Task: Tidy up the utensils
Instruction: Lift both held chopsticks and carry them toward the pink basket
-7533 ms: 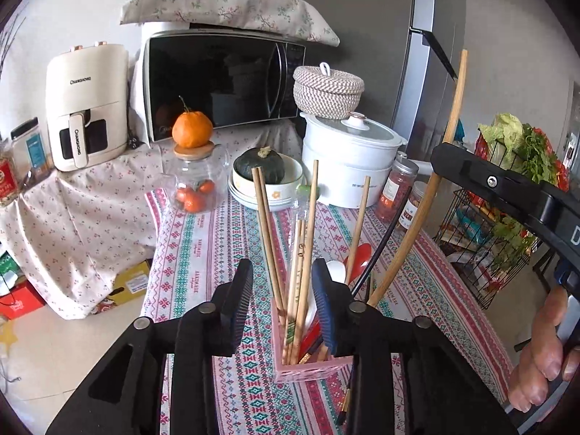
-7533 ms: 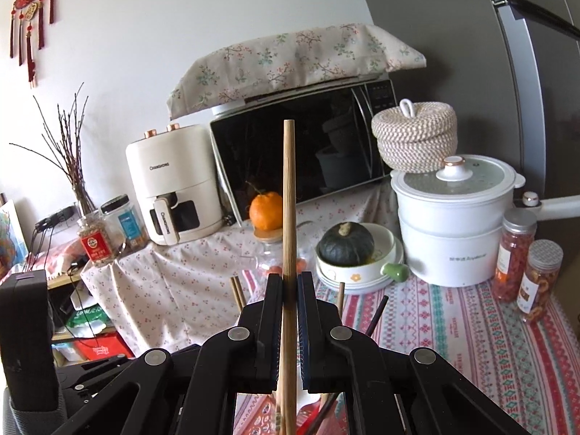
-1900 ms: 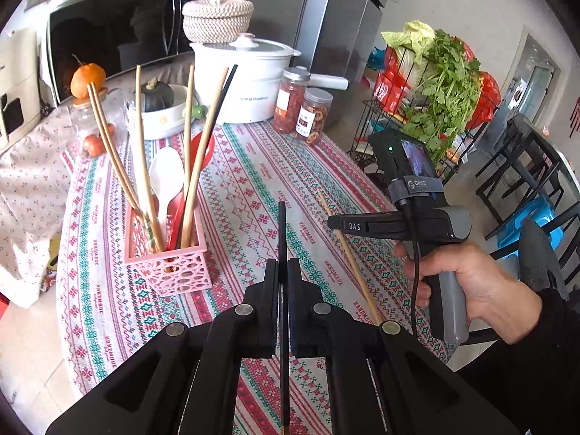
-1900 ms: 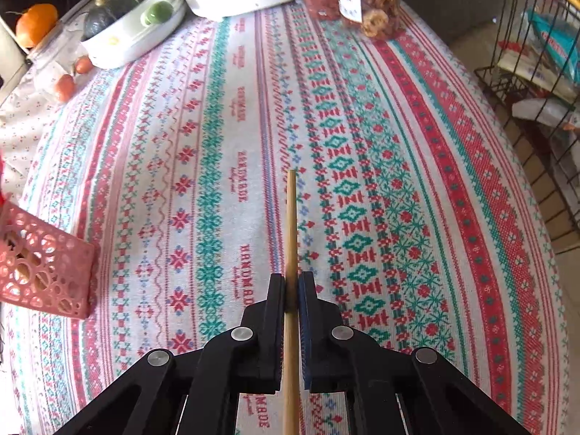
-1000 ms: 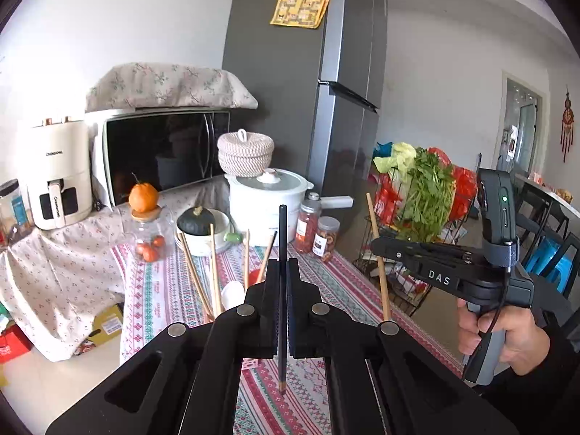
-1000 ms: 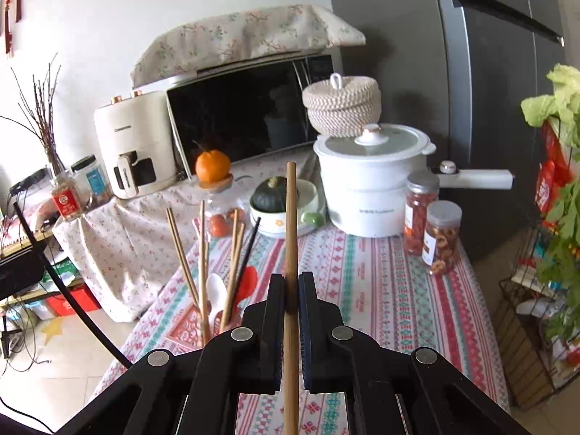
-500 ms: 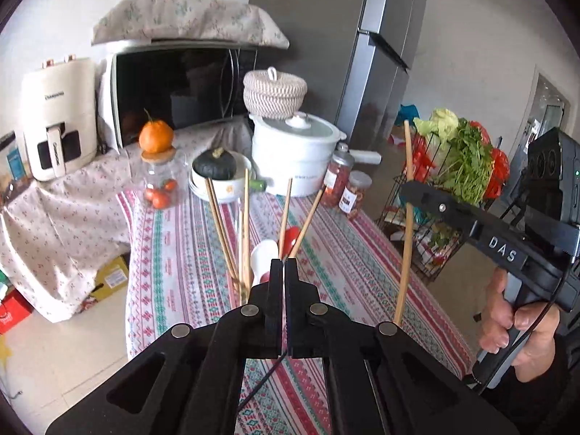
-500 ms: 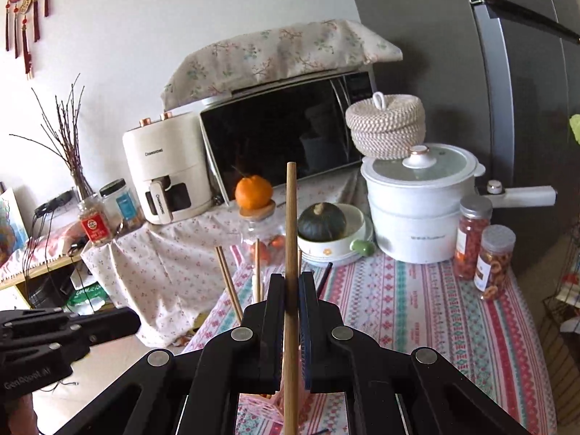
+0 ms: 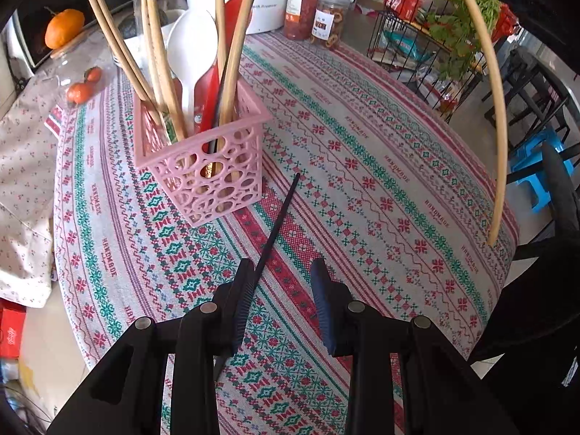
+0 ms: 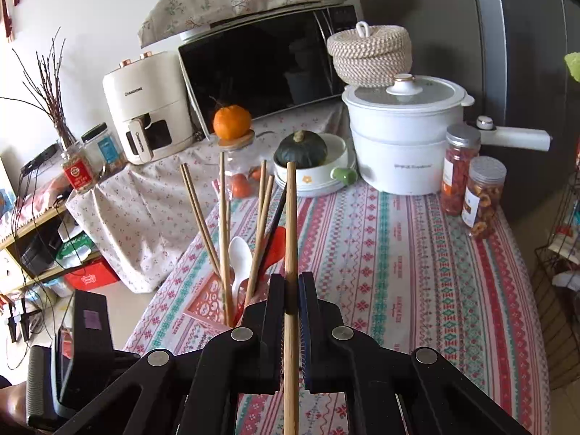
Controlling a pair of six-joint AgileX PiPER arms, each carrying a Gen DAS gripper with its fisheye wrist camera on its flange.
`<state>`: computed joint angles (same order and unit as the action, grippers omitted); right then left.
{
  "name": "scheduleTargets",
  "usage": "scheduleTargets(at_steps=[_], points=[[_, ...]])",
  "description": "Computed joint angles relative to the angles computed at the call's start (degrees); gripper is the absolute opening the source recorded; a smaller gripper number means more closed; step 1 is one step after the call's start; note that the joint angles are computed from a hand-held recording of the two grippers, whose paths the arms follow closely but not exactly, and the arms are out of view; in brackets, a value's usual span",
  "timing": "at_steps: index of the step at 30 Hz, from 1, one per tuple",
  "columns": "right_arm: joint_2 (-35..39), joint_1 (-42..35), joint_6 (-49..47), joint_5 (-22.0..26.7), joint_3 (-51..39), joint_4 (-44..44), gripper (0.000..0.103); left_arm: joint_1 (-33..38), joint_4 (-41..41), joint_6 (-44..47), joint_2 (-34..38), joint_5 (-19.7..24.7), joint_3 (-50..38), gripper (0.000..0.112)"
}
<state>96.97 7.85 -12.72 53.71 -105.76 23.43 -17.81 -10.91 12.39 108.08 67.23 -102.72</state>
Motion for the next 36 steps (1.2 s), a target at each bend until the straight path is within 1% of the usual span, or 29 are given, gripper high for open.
scheduleTargets(at_steps=[3, 7, 10, 12, 15, 17, 21, 23, 28, 36], points=[[-0.43, -0.74, -0.57, 0.12, 1.00, 0.24, 0.006, -0.65, 0.13, 0.32, 2.57, -0.16, -0.94, 0.034], [-0.42, -1.34, -0.99, 0.28, 1.62, 0.09, 0.006, -2.35, 4.07, -0.61, 5.61, -0.35, -2.77, 0.034], [-0.44, -1.68, -1.41, 0.43, 2.23, 0.09, 0.006, -2.91, 5.81, -1.50, 7.79, 0.64, -4.40, 0.034], [-0.50, -1.74, -1.46, 0.54, 2.54, -0.03, 0.006, -3.01, 6.16, -1.04, 8.18, 0.16, -4.36, 0.033], [-0.67, -1.62, -1.43, 0.54, 2.89, -0.29, 0.006, -3.59, 6.75, -1.42, 7.54, -0.29, -3.29, 0.027], [-0.76, -1.39, -1.45, 0.42, 3.03, -0.46, 0.006, -4.17, 7.11, -1.17, 7.18, -0.07, -2.86, 0.012], [-0.80, -0.69, -0.98, 0.15, 3.05, -1.12, 0.006, -5.94, 9.57, -2.74, 6.30, -0.59, -1.60, 0.008], [-1.00, -0.38, -0.83, -0.13, 3.24, -1.32, 0.006, -6.55, 10.11, -3.65, 5.18, -1.27, -0.35, 0.006], [-1.31, 0.46, -0.51, -1.06, 3.35, -1.62, 0.006, -6.98, 10.03, -5.60, -0.50, -4.44, 3.12, 0.005], [-0.97, 2.90, 0.99, -3.40, 2.22, -2.61, 0.006, -5.39, 9.76, -10.86, -9.53, -8.49, 4.38, 0.005]])
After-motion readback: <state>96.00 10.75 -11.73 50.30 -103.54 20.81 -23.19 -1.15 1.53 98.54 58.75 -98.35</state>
